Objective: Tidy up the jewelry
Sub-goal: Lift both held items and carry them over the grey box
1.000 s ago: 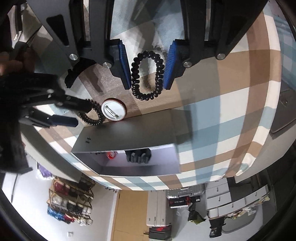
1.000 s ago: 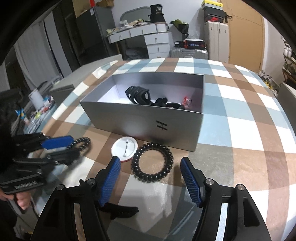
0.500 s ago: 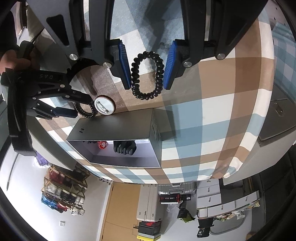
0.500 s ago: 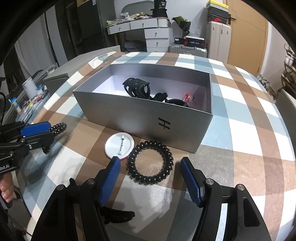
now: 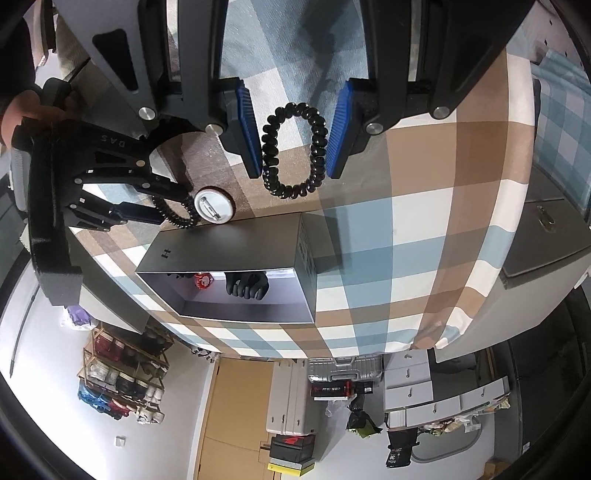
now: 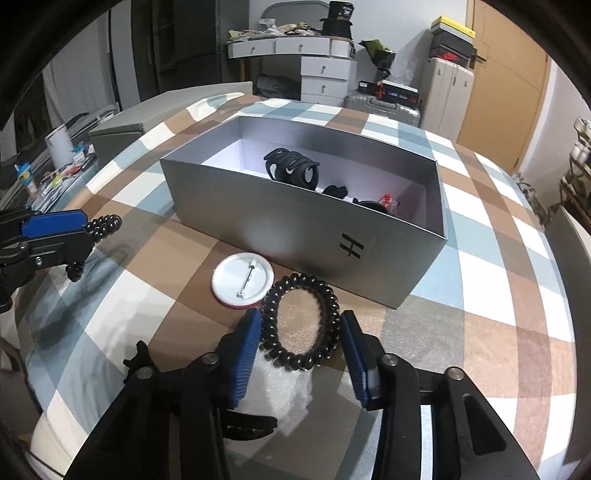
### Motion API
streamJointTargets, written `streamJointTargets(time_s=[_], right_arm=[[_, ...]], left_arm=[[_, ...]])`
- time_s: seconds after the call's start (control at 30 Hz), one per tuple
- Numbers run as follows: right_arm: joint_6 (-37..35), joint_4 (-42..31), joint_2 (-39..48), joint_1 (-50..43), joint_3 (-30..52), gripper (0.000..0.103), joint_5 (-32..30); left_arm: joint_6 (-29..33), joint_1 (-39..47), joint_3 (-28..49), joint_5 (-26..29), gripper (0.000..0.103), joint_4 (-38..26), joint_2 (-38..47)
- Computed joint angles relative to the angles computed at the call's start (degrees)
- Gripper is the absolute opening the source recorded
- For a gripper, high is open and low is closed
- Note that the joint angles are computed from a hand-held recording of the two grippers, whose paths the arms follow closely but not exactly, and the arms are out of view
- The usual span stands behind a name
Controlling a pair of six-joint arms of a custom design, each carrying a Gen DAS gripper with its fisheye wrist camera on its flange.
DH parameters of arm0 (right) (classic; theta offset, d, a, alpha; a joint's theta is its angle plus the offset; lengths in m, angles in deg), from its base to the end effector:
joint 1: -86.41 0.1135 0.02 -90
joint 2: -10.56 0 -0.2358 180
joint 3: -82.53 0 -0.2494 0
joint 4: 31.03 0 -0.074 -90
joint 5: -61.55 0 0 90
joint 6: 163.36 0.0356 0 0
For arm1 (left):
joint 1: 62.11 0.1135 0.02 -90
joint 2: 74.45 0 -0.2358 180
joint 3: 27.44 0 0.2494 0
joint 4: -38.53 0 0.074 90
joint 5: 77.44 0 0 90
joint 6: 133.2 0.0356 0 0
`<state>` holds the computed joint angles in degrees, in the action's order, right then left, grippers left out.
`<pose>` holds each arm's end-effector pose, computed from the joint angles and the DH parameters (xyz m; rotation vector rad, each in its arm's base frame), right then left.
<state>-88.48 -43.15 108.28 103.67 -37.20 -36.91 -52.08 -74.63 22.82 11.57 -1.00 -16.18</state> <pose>0.3045 0.1001 0.1124 -0.7417 2.3171 0.1966 0.2119 -0.0464 0.1985 0.0683 2.4050 -0.1531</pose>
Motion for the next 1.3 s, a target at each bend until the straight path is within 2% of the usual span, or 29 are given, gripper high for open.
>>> streamJointTargets(time_s=[0.33, 0.53, 0.67, 0.97, 1.3], right_arm=[[1.63, -1.8, -2.17, -2.63, -1.25, 0.037, -3.11], [3.28, -1.97, -7.23, -6.59, -4.53, 0.037, -9.15], [4.73, -3.47, -11.3, -10.29, -5.59, 0.037, -15.46], [8.65, -6.88, -14.1, -15.88, -0.27, 0.037, -24.83], [10.86, -7.52, -4.93, -14.82, 12.24, 0.038, -27.37]], left_arm=[[-1.19, -1.82, 0.53, -2.79, 0.03, -2.56, -3.48], [-2.56, -2.68, 1.4, -3.82, 0.03, -3.23, -4.26], [-2.49, -2.75, 3.1, -3.65, 0.03, -2.34, -3.06], [0.15, -2.18, 10.94, -1.66, 0.03, 2.72, 6.58], [0.91, -0.42, 18.66, 3.0, 0.03, 7.47, 19.44]])
